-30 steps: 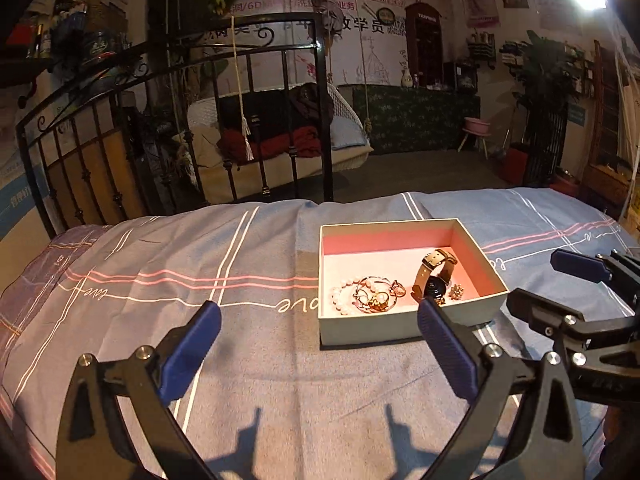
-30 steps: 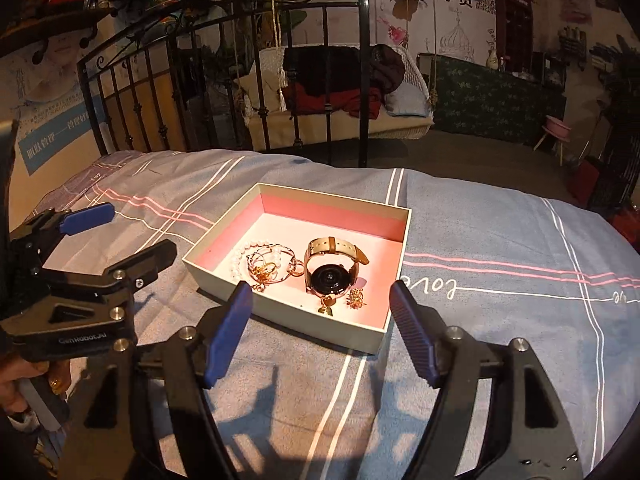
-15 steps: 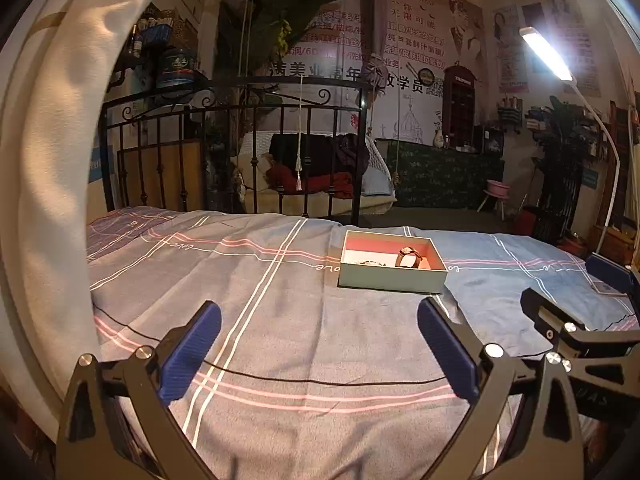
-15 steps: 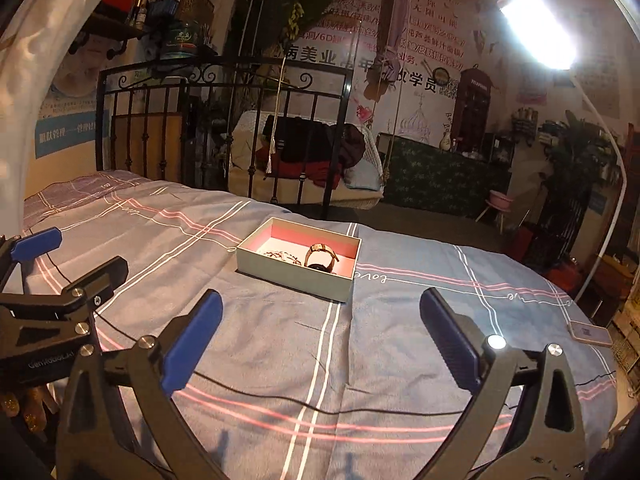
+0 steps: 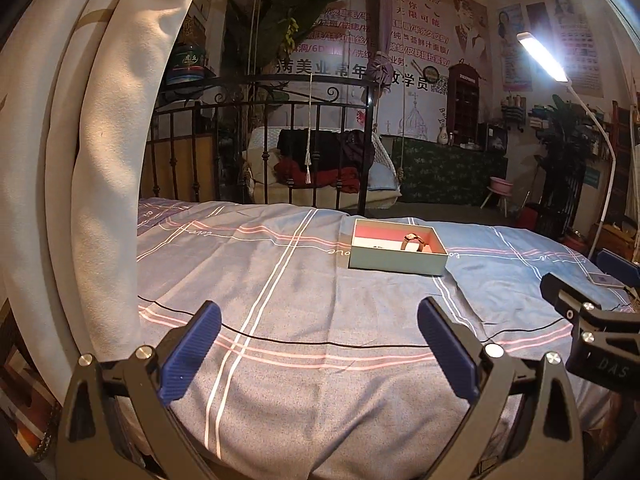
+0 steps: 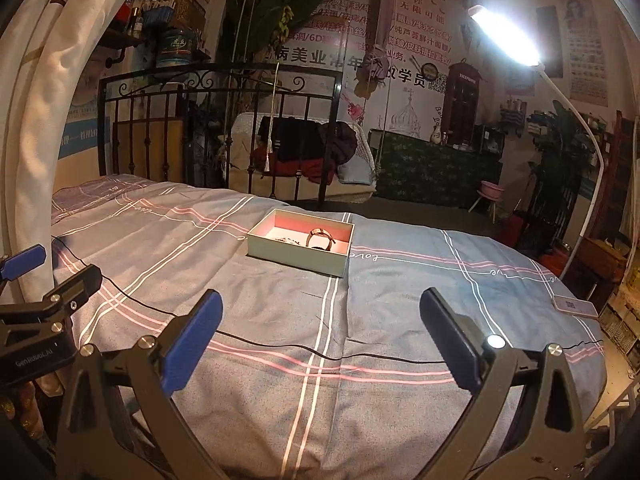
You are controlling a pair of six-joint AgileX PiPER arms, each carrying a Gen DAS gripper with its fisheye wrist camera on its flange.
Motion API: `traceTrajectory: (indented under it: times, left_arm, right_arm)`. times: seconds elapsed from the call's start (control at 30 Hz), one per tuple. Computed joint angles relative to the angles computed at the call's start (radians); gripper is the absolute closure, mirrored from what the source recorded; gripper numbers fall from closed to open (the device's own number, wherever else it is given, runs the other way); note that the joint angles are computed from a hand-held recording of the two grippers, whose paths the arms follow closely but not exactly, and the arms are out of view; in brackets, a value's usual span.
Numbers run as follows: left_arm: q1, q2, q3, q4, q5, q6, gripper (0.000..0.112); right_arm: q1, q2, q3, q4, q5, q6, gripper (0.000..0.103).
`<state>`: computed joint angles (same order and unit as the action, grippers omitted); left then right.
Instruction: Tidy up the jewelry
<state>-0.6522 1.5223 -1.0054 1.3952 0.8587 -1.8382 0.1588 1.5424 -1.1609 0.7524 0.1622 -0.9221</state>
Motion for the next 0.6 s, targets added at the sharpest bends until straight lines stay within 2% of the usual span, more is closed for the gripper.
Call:
traceTrajectory:
  times: [0.23,0.6]
  left_arm:
    - [0.005,-0.007,0.001,-0.014,-0.028,0.031,0.015]
    - [0.009,0.013,-0.034,-0.055,-0.049,0.094,0.015]
  right_arm:
    - [0.004,-0.005,-0.001,-0.006,-0.002,0.011,0.006]
    - [-0.002,0.011,-0.036,-0.136,0.017,0.147,0.006]
